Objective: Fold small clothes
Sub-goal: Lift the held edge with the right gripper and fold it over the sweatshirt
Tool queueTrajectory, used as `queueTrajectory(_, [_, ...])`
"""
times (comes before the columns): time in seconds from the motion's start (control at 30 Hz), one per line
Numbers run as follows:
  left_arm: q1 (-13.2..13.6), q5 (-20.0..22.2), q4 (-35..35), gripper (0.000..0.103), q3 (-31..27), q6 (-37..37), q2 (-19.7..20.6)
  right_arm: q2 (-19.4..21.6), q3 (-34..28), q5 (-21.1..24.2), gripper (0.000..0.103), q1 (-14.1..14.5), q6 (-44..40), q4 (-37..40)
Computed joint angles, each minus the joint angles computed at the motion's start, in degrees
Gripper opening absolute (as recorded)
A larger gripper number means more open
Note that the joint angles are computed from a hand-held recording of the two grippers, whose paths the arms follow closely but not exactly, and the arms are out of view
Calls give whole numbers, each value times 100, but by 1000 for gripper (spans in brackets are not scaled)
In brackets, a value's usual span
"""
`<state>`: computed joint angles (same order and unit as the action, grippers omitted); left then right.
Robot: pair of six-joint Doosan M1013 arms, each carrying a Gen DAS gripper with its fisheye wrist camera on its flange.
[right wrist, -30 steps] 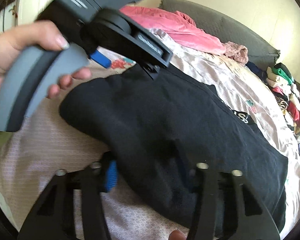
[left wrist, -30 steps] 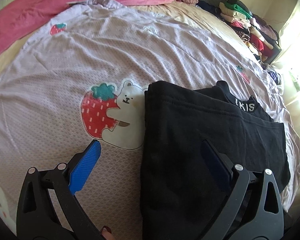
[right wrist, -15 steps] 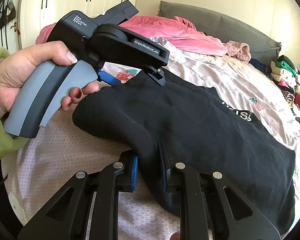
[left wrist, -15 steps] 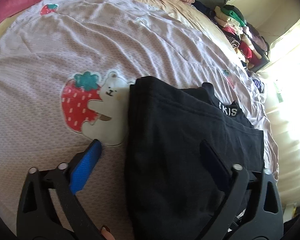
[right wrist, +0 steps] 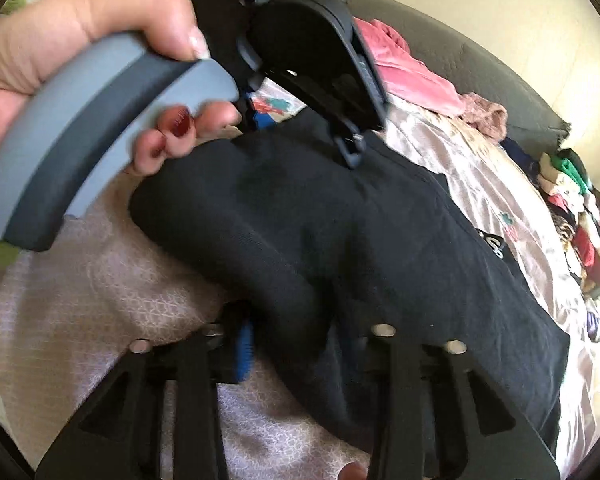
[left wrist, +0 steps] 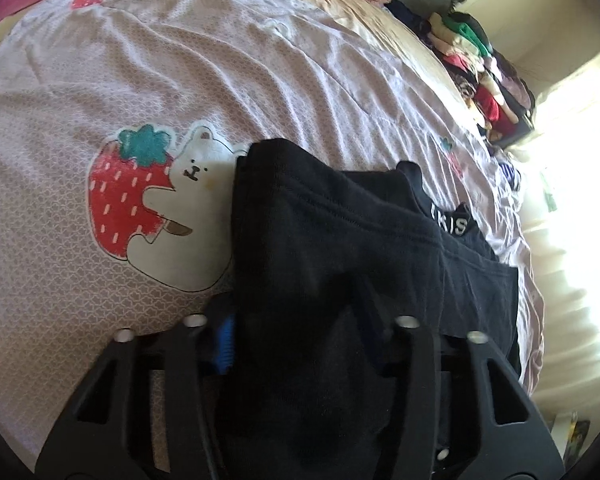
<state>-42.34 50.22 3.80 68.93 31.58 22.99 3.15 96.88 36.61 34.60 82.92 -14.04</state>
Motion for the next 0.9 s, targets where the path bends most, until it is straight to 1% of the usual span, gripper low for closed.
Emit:
queueTrajectory(0.03, [-6, -20, 30, 20, 12, -36, -23, -45, 33, -95, 13, -36, -14, 104])
queueTrajectory(0.07, [-23, -33, 73, 13, -10, -71, -22, -87, 63, -186, 11, -73, -3, 191])
queueTrajectory(0.13, [-54, -58, 143, 11, -47, -80, -37, -182, 126, -355, 9, -158, 53, 403])
queueTrajectory(0.3, [-193, 83, 472, 11, -341, -76, -16, -465, 340, -843, 8, -356, 505, 805])
queueTrajectory(0.43, [-326, 202, 749, 11, -670, -63, 73, -685, 523, -1195, 7, -458, 1121, 616])
queueTrajectory(0.57, [-510, 328, 1062, 11, -1087, -70, 241, -873, 636, -1314, 7, -636, 1567, 574])
queueTrajectory(0.7, [-697, 632, 1316, 11, -1704, 93, 535, -1067, 771, -1394, 7, -810, 1850, 637])
queueTrajectory(0.83, [-833, 932, 1366, 11, -2302, 306, 847, -1239, 918, -1433, 7, -1015, 1926, 950])
queueTrajectory(0.9, [-891, 1052, 1371, 11, -2576, 397, 999, -1305, 982, -1444, 7, -1079, 2081, 919])
